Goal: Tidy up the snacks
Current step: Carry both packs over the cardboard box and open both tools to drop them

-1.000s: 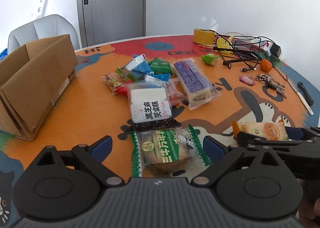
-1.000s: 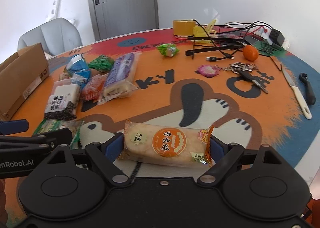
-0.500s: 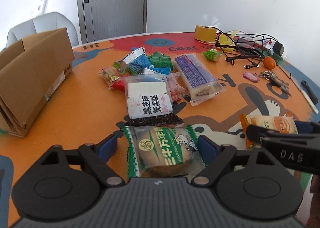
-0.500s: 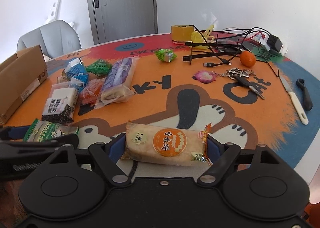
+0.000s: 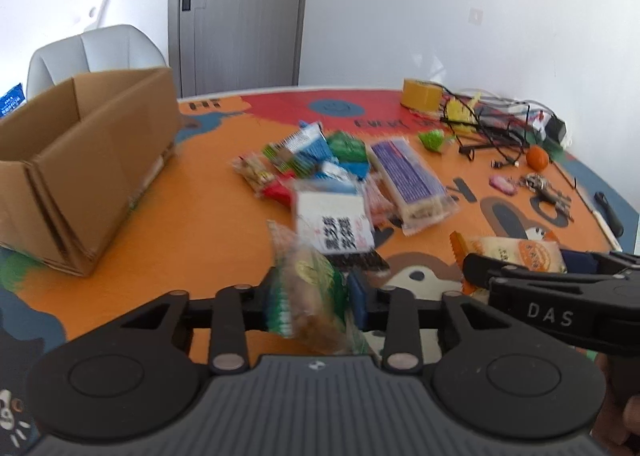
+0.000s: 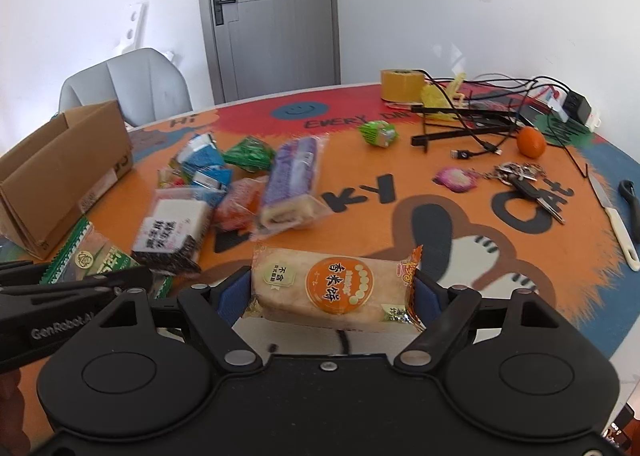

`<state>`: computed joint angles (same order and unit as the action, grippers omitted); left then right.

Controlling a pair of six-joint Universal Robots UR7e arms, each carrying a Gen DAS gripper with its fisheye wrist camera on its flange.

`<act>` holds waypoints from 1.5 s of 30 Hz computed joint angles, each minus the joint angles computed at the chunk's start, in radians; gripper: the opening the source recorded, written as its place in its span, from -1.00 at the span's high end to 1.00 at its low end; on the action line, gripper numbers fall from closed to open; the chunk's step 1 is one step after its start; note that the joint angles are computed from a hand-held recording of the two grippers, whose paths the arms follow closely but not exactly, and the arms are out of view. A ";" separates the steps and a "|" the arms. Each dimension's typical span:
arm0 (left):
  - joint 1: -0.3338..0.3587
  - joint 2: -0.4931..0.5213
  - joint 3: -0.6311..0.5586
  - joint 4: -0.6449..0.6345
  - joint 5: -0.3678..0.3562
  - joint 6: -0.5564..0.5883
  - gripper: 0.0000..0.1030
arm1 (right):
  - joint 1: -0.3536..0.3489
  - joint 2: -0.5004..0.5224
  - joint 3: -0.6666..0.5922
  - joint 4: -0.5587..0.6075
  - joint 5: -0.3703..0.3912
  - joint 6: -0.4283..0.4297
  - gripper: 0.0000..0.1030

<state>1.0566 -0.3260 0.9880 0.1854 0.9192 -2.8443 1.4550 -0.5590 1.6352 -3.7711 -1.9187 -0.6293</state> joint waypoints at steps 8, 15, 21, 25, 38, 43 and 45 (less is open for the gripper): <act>0.008 -0.065 0.061 -0.040 0.009 -0.007 0.65 | 0.029 0.018 -0.018 0.002 0.021 -0.016 -0.56; 0.012 -0.122 0.123 -0.100 0.002 0.017 0.65 | 0.055 0.034 -0.040 0.011 0.036 -0.023 -0.56; 0.010 -0.174 0.176 -0.175 -0.029 0.064 0.65 | 0.081 0.051 -0.072 0.030 0.054 -0.026 -0.56; 0.009 -0.209 0.200 -0.209 -0.034 0.086 0.65 | 0.102 0.064 -0.098 0.042 0.066 -0.026 -0.56; 0.025 -0.298 0.229 -0.279 -0.050 0.121 0.65 | 0.167 0.117 -0.200 0.108 0.115 -0.040 -0.56; 0.036 -0.313 0.220 -0.290 -0.054 0.127 0.65 | 0.183 0.141 -0.244 0.143 0.125 -0.048 -0.56; 0.042 -0.311 0.208 -0.285 -0.055 0.127 0.65 | 0.190 0.152 -0.263 0.155 0.125 -0.052 -0.56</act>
<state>1.0982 -0.6374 1.1956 -0.0998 0.8639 -2.7173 1.6451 -0.4069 1.3719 -3.6159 -1.7937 -0.6816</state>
